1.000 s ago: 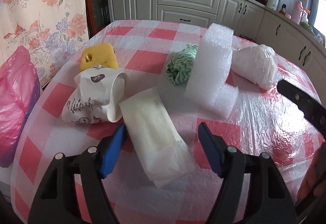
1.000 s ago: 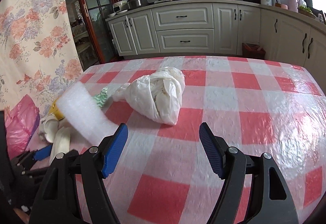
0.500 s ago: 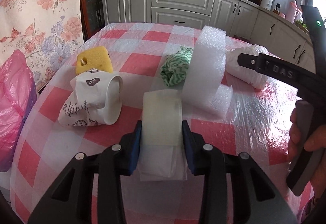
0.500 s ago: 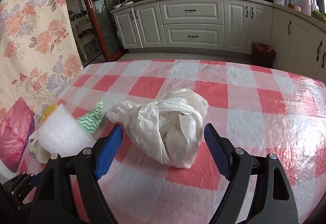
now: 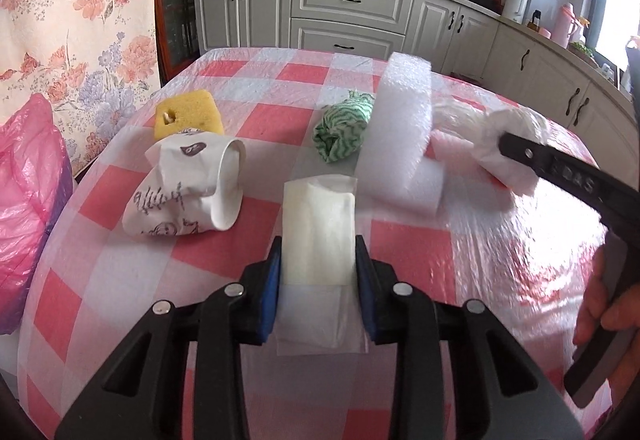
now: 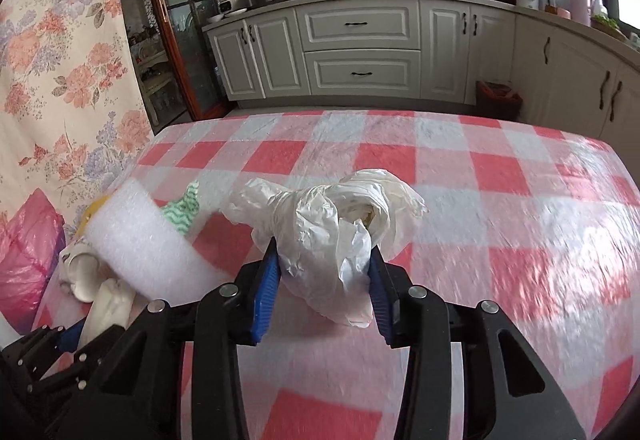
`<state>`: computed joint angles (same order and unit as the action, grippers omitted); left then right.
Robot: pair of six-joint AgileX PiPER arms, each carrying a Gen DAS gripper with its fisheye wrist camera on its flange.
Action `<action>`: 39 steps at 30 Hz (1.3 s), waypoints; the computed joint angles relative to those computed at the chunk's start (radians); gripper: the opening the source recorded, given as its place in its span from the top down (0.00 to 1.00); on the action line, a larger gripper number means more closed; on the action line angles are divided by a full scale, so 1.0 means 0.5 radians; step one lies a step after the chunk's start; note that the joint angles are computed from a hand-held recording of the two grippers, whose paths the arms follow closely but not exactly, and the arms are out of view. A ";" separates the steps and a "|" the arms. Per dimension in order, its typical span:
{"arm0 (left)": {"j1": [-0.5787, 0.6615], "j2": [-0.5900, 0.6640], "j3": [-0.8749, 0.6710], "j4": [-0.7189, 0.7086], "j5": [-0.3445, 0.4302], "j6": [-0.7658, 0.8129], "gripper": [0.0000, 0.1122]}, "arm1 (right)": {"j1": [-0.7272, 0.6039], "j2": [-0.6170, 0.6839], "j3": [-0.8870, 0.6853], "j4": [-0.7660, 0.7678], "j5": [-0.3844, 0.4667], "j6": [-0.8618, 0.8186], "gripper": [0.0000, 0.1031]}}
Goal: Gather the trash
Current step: 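Grasp the white paper strip with the left gripper while the right grasps the white plastic bag, then carry the paper strip and plastic bag to the pink bin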
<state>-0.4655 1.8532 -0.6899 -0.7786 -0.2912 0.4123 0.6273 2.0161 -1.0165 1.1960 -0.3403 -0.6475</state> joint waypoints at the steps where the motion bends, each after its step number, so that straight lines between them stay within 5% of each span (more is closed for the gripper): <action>1: -0.007 -0.017 0.032 0.055 -0.019 -0.051 0.71 | 0.024 -0.030 0.058 -0.026 -0.032 0.064 0.62; 9: -0.152 -0.230 0.300 0.060 -0.204 -0.079 0.71 | 0.365 -0.254 0.522 -0.003 -0.392 0.539 0.63; 17: -0.242 -0.444 0.555 0.067 -0.325 -0.130 0.71 | 0.748 -0.368 0.727 0.251 -0.648 0.650 0.63; 31: -0.440 -0.902 0.965 -0.096 -0.498 -0.003 0.71 | 1.318 -0.398 0.674 0.759 -0.977 0.355 0.63; 39: -0.462 -1.507 1.193 -0.546 -0.429 0.510 0.71 | 1.519 -0.439 0.481 0.952 -1.178 0.035 0.63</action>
<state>-0.6965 1.0999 -0.0934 -1.0517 -0.5056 0.6671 1.3867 1.7968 -0.7760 1.6719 -0.9295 -0.6302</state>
